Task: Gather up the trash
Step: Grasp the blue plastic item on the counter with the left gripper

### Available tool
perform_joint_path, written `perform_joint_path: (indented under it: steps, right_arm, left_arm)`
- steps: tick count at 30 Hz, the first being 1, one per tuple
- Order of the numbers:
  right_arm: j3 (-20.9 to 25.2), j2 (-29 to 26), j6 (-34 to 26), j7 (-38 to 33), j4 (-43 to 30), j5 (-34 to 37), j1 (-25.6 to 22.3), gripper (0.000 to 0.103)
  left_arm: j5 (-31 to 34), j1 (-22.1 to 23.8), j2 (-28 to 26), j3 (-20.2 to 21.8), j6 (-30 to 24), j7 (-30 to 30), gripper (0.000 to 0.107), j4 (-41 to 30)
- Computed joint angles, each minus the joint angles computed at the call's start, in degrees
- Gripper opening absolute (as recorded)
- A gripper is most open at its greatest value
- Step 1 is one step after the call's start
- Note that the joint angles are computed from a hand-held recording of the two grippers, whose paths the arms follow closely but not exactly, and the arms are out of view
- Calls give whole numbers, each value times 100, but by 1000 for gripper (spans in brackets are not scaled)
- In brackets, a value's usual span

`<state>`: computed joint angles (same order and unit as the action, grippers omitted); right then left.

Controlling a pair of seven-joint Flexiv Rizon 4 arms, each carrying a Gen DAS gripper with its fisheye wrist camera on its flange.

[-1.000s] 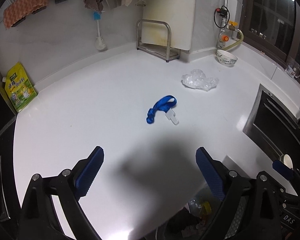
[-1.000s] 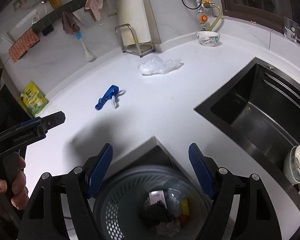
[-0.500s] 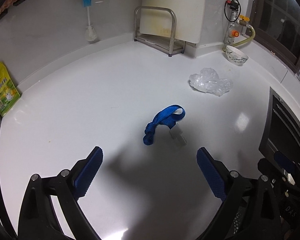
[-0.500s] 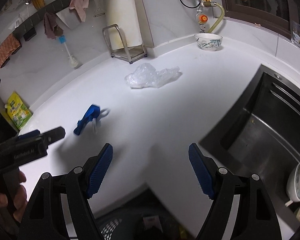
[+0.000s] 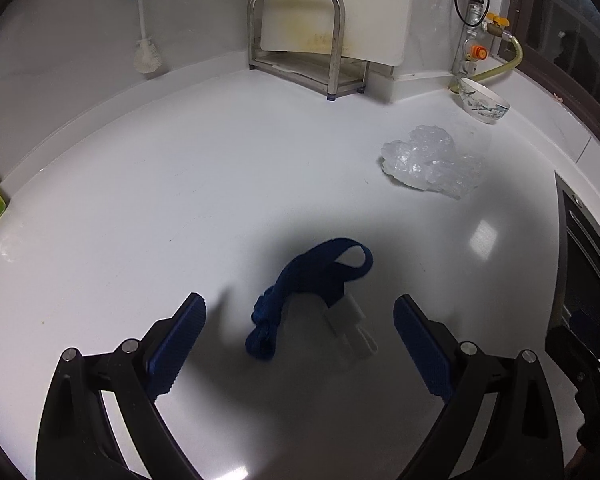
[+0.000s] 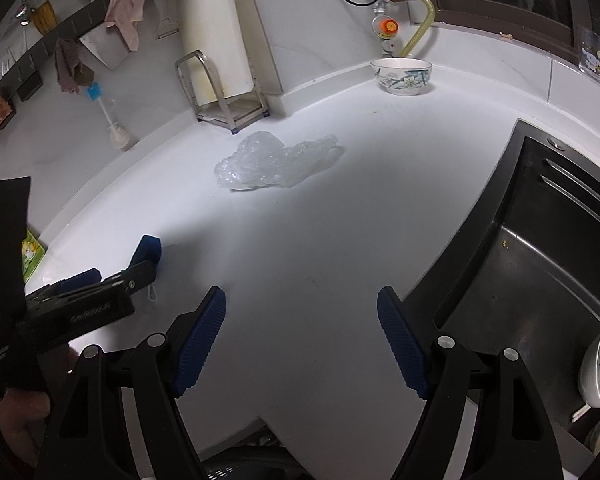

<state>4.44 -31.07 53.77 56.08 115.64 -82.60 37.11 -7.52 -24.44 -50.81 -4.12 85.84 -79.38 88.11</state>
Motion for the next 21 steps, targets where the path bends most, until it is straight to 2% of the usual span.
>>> perform_joint_path:
  steps: [4,9,12,13,14,15,21]
  right_arm:
    - [-15,0,-18,98,7,16,-20,75]
    - [-48,-53,-26,95,-61,70,-44,75]
    - [-80,-100,-32,94,-126,98,-44,75]
    - [-94,-120,-23,95,-158,102,-47,75]
    - [-104,-139,-17,76,-189,111,-47,75]
    - [-115,-155,-18,41,-220,126,-45,75]
    - [-229,-299,16,-310,-496,231,-58,75]
  left_arm:
    - [20,-75,-145,77,-91,-6,91,-205]
    - [110,-188,-236,235,-170,-54,73,-322]
    - [168,-97,-243,109,-87,60,58,-309]
    - [191,-45,-242,32,-65,147,46,-303]
    - [202,14,-238,-53,-47,238,29,-288]
    - [204,63,-239,-123,-60,328,23,-292]
    - [26,375,-256,-501,-285,777,21,-354]
